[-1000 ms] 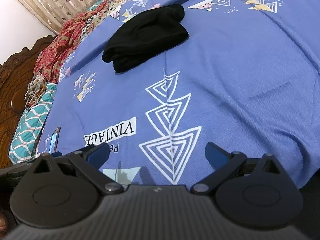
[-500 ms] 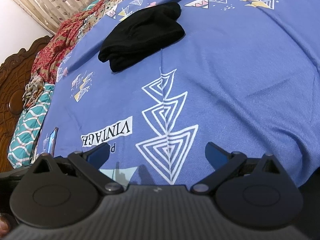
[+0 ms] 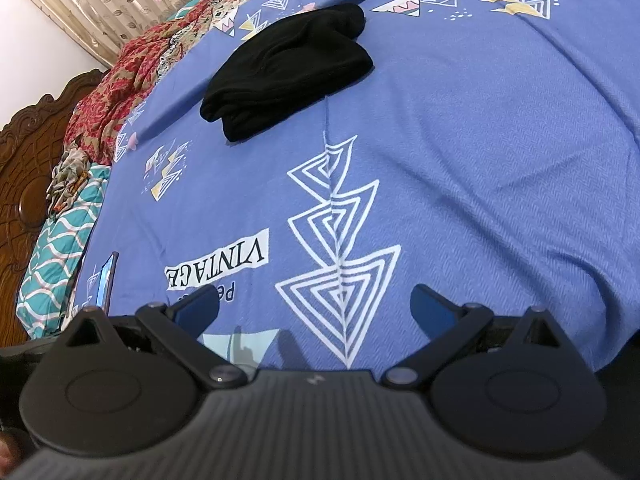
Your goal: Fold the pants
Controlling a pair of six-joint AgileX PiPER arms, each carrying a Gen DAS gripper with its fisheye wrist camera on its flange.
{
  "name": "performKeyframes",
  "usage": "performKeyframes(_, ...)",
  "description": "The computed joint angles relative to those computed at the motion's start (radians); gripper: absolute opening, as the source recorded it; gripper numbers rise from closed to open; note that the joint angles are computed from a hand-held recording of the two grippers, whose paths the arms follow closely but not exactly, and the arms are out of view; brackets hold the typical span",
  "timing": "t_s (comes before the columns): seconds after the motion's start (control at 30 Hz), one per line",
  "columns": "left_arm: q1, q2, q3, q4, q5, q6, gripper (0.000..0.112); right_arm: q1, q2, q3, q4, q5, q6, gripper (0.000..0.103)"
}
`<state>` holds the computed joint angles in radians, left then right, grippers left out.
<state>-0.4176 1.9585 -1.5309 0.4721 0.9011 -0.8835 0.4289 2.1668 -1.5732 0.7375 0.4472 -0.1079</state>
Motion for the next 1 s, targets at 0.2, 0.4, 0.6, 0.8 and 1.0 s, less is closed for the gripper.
performKeyframes(0.2,0.009,0.007,-0.007,-0.025,0.012,0.016,0.103,0.007,-0.005,0.005,-0.007,-0.003,0.010,0.103)
performKeyframes(0.4,0.008,0.000,0.005,-0.017,0.002,-0.003,0.103,0.009,-0.006,0.006,-0.010,-0.003,0.017,0.103)
performKeyframes(0.6,0.008,0.008,0.000,-0.020,0.013,0.000,0.103,0.012,-0.008,0.014,-0.002,-0.008,0.004,0.103)
performKeyframes(0.8,0.012,0.013,-0.005,-0.027,0.017,0.001,0.103,0.003,-0.002,0.005,0.003,0.004,-0.007,0.103)
performKeyframes(1.0,0.016,0.019,-0.013,-0.045,0.021,0.023,0.103,0.000,0.000,0.001,0.002,0.004,-0.011,0.103)
